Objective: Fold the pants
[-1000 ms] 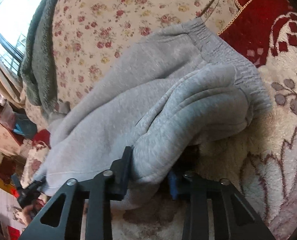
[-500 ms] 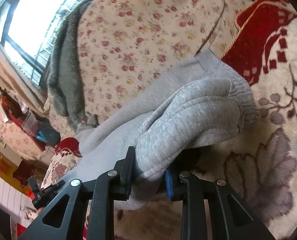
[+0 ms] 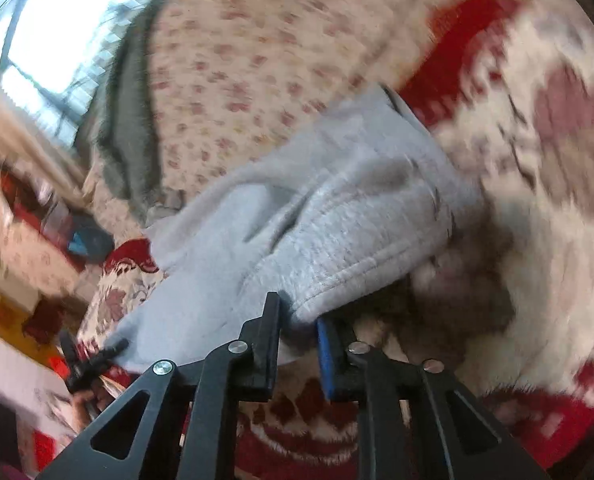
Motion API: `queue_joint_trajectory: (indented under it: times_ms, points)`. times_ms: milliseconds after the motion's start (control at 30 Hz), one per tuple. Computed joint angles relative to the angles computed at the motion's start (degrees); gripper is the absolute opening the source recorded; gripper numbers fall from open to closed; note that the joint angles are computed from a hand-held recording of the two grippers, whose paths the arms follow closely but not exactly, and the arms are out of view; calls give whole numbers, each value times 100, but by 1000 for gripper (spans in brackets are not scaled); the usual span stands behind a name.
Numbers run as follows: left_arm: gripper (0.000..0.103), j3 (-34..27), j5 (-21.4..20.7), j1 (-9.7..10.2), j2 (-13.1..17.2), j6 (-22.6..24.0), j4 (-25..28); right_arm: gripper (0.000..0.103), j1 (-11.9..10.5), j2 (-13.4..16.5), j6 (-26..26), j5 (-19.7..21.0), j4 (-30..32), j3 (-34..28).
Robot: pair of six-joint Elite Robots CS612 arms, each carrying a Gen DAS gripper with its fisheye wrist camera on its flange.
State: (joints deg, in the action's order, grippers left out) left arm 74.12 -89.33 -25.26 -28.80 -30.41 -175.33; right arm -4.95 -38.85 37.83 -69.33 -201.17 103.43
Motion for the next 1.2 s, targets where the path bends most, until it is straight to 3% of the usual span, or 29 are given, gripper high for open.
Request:
queue_joint_trajectory:
  times_ms: [33, 100, 167, 200, 233, 300, 467, 700, 800, 867, 967, 1033, 1100, 1200]
  points:
    - [23, 25, 38, -7, -4, -33, -31, 22, -7, 6, -13, 20, 80, -5]
    - [63, 108, 46, -2, -25, -188, -164, 25, 19, -38, -165, -121, 216, 9]
    - [72, 223, 66, 28, -50, -429, -456, 32, 52, -138, -400, -355, 419, 30]
    - [73, 268, 98, 44, -67, -534, -539, 44, 58, -169, -445, -438, 462, 45]
    - [75, 312, 166, 59, -89, -645, -573, 64, 57, -204, -453, -526, 492, 64]
    - [82, 380, 284, 99, -122, -881, -570, 82, -8, -226, -266, -507, 250, 151]
    - [83, 359, -192, 268, -49, -1445, -618, 84, -193, -109, 299, 119, -54, 169]
    - [83, 327, -36, 334, -6, -1857, -1008, 84, -181, -33, 374, 429, 227, 44]
    - [85, 134, -232, 432, 105, -2097, -1007, 86, -109, -150, -359, 690, 566, -35]
    - [85, -63, -318, 490, 220, -2258, -898, 86, 21, -274, -969, 595, 887, -105]
    - [85, -339, -463, 566, 404, -2508, -729, 86, 241, -313, -1854, 1018, 1400, -427]
    - [83, -435, -391, 563, 456, -2387, -660, 86, 396, -251, -2257, 1163, 1647, -692]
    - [57, -481, -369, 556, 465, -2055, -634, 86, 634, -37, -2759, 1355, 2029, -1215]
    - [40, -542, -315, 544, 445, -1506, -474, 84, 1047, 405, -3609, 1241, 2781, -2195]
